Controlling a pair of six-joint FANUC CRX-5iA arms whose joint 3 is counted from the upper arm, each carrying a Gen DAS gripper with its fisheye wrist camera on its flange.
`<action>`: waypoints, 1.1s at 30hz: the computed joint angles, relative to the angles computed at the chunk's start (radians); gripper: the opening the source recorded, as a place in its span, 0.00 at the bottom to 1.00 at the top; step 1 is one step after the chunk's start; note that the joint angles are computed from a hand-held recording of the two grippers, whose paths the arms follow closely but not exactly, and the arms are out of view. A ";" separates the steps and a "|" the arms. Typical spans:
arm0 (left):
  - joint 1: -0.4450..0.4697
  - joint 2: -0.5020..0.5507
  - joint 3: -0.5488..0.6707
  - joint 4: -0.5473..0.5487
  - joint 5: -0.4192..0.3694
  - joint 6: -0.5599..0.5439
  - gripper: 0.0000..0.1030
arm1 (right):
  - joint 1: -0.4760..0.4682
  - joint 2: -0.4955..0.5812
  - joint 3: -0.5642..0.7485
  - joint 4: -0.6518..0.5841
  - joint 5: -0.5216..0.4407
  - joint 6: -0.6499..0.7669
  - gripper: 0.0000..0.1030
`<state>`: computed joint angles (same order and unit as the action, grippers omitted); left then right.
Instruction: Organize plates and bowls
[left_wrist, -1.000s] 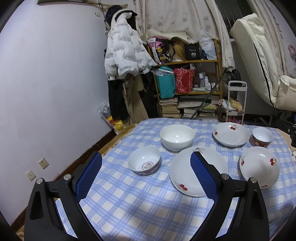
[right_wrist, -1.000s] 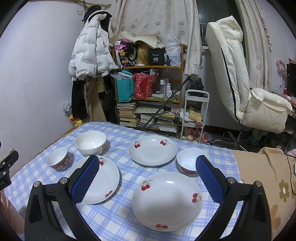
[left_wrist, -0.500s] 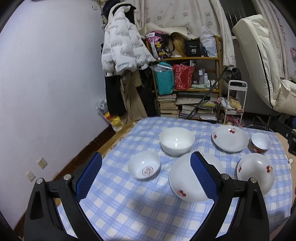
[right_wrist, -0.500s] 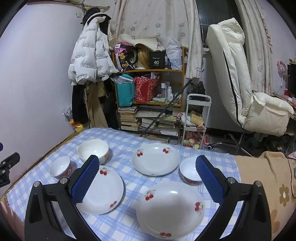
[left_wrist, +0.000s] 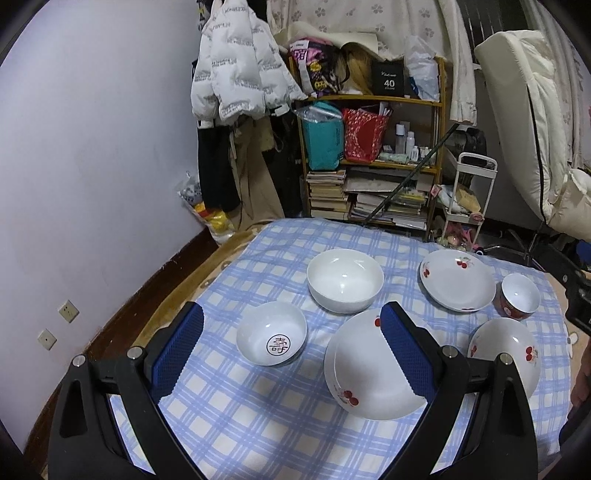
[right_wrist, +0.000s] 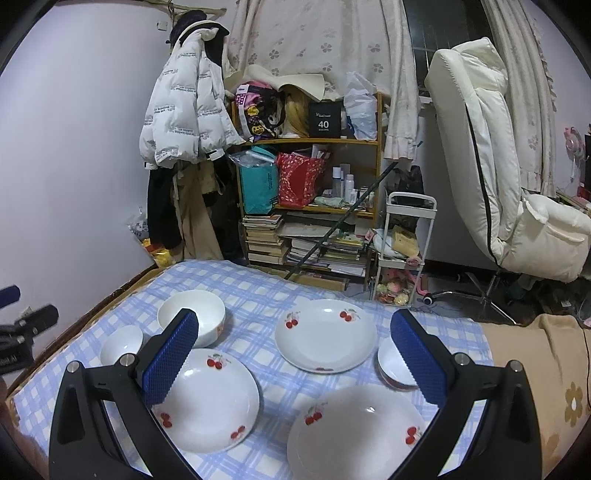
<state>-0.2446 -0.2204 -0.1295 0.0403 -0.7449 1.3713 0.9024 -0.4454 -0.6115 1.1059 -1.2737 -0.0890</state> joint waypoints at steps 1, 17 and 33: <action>-0.001 0.012 0.006 -0.002 -0.005 0.008 0.92 | -0.012 0.005 0.005 -0.003 0.014 0.008 1.00; 0.024 0.161 0.045 -0.014 -0.127 0.079 0.92 | -0.193 0.103 0.045 -0.161 0.283 0.177 1.00; 0.014 0.287 0.096 0.037 -0.256 0.062 0.92 | -0.295 0.214 0.070 -0.382 0.454 0.334 0.93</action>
